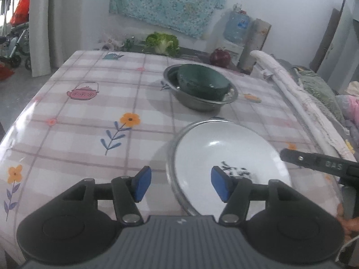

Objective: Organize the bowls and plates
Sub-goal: 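Lower the white plate onto the stacked steel plates and open both grippers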

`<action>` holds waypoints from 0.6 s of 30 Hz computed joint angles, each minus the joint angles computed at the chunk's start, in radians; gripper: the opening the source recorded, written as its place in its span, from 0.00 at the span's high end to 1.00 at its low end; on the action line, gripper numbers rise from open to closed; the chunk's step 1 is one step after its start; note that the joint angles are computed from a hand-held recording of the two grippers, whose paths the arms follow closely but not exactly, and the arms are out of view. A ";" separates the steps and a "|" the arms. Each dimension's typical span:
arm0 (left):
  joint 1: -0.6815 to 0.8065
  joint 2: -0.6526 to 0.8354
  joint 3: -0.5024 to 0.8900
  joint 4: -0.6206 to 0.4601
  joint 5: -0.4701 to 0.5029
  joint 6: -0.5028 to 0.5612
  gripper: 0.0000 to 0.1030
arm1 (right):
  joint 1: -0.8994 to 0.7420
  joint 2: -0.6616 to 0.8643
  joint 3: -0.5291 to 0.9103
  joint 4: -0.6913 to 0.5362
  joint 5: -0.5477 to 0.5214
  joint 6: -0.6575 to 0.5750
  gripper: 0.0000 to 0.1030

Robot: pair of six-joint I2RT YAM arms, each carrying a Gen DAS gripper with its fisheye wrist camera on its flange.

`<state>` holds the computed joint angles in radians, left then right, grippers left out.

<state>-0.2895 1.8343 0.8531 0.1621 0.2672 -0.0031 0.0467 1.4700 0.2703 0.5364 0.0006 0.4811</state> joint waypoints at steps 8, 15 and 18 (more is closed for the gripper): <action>0.001 0.145 0.107 -0.050 0.051 -0.011 0.65 | -0.047 0.141 -0.004 0.101 -0.128 0.068 0.63; -0.034 0.144 0.116 -0.063 0.023 -0.026 0.59 | -0.049 0.177 0.003 0.124 -0.179 0.077 0.74; -0.045 0.150 0.129 -0.077 0.028 -0.026 0.59 | -0.054 0.164 0.001 0.111 -0.164 0.073 0.74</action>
<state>-0.3344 1.9844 0.9825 0.0849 0.2951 -0.0293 -0.0072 1.6339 0.2714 0.6473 -0.1631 0.5540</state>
